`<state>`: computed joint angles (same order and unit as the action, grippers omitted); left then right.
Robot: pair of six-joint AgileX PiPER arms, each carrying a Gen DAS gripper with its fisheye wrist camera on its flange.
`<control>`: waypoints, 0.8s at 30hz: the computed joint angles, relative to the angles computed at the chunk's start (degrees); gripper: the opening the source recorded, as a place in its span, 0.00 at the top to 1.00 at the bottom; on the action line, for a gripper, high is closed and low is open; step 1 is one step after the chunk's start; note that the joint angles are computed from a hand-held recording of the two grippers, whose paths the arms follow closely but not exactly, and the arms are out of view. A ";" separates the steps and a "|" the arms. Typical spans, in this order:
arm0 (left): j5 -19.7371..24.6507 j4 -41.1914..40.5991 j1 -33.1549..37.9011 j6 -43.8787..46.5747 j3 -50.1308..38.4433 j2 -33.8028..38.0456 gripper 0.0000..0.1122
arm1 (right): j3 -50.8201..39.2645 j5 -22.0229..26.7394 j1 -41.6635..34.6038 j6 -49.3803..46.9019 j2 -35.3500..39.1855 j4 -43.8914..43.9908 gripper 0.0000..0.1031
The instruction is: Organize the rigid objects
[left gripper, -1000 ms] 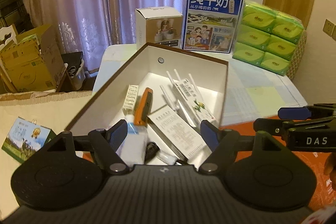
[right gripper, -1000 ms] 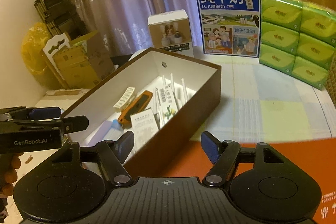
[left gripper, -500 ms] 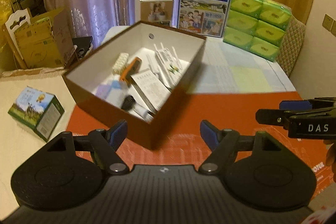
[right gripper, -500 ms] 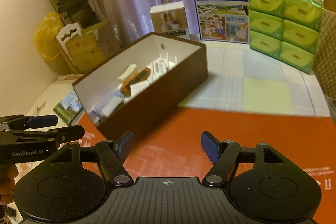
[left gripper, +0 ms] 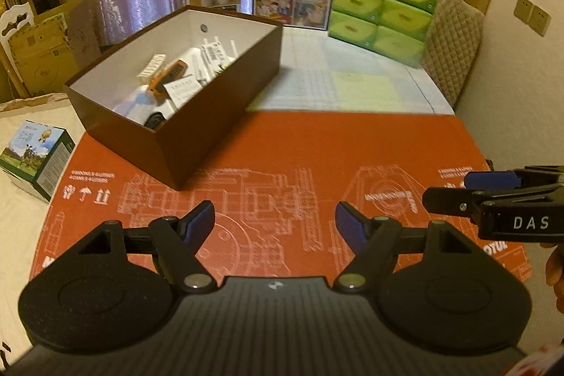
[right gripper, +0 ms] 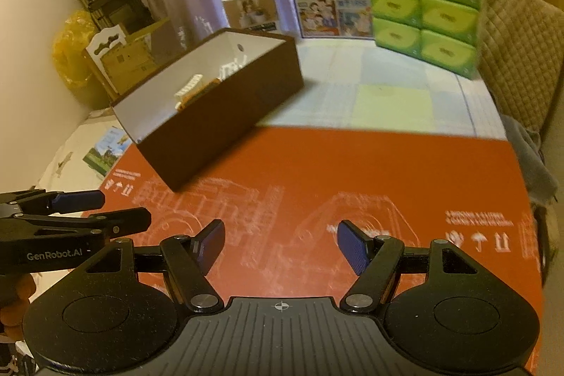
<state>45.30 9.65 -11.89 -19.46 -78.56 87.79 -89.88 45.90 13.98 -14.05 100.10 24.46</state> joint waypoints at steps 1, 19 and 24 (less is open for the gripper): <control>0.13 0.63 -0.78 -0.91 0.27 -0.24 0.35 | 0.92 0.13 -0.53 -0.50 -0.59 0.30 0.34; 1.50 7.74 -9.27 -11.07 5.02 -4.54 0.35 | 12.91 -0.76 -5.31 -6.14 -9.51 4.48 0.34; 1.83 8.61 -10.26 -12.20 5.66 -5.43 0.35 | 14.25 -0.95 -5.63 -6.48 -10.65 4.85 0.34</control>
<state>47.13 18.26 -22.16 -31.66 -72.90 82.37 -75.63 44.95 8.36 -20.53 89.45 29.31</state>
